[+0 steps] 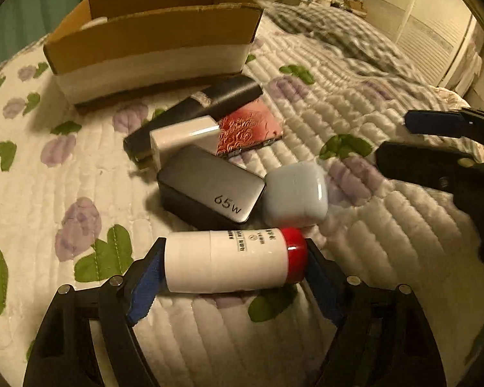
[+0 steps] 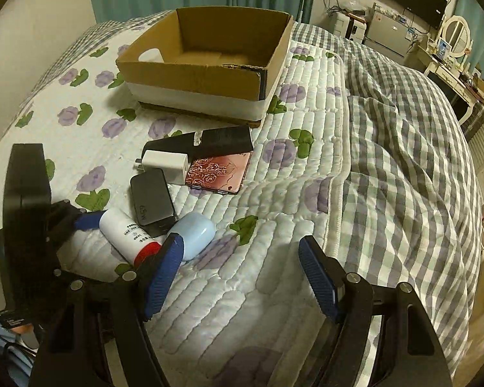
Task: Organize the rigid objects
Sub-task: 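Grasp red-capped tube with left tool while right tool grasps blue earbud case, drop in box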
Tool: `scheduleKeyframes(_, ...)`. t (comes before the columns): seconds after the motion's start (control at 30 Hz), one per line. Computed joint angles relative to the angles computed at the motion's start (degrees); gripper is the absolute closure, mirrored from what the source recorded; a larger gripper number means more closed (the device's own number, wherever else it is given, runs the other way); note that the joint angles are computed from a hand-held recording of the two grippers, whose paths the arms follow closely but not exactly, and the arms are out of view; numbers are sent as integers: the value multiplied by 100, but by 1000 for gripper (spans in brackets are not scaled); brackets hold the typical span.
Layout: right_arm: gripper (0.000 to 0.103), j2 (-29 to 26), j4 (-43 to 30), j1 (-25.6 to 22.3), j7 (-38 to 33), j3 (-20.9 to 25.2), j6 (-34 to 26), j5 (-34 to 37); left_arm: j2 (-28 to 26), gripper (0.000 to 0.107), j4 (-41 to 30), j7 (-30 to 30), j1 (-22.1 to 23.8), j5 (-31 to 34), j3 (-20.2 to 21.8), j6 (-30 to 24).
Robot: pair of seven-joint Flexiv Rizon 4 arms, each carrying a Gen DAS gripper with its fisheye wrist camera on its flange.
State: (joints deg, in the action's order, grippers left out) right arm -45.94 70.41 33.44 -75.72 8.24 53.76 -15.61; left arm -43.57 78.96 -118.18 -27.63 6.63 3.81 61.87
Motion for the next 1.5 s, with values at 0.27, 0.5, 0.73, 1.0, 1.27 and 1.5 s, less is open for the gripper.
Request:
scheduleKeyframes(0.27, 29, -174, -481, -39, -619, 218, -288, 147, 520, 28, 240, -546, -144, 574, 485, -111)
scheduleKeyframes(0.5, 29, -948, -1928, 154, -1808, 405, -1677, 322, 800, 28, 249, -1251, -68, 1297, 781, -335)
scheduleKeyframes(0.73, 29, -1751, -3432, 556, -2608, 139, -3455, 585, 788, 28, 343, -1319, 233, 1323, 491, -370)
scheduleKeyframes(1.0, 46, -2015, -3801, 800, -2615, -278, -3756, 575, 804, 28, 441, -1271, 253, 1281, 409, -376)
scheduleKeyframes(1.27, 46, -983, -1850, 815, -1984, -399, -2005, 182, 969, 28, 468, -1387, 150, 1471, 482, -391)
scheduleKeyframes(1.5, 46, -405, -1095, 776, -1288, -409, -877, -369, 1154, 28, 297, -1546, 72, 1864, 569, -395)
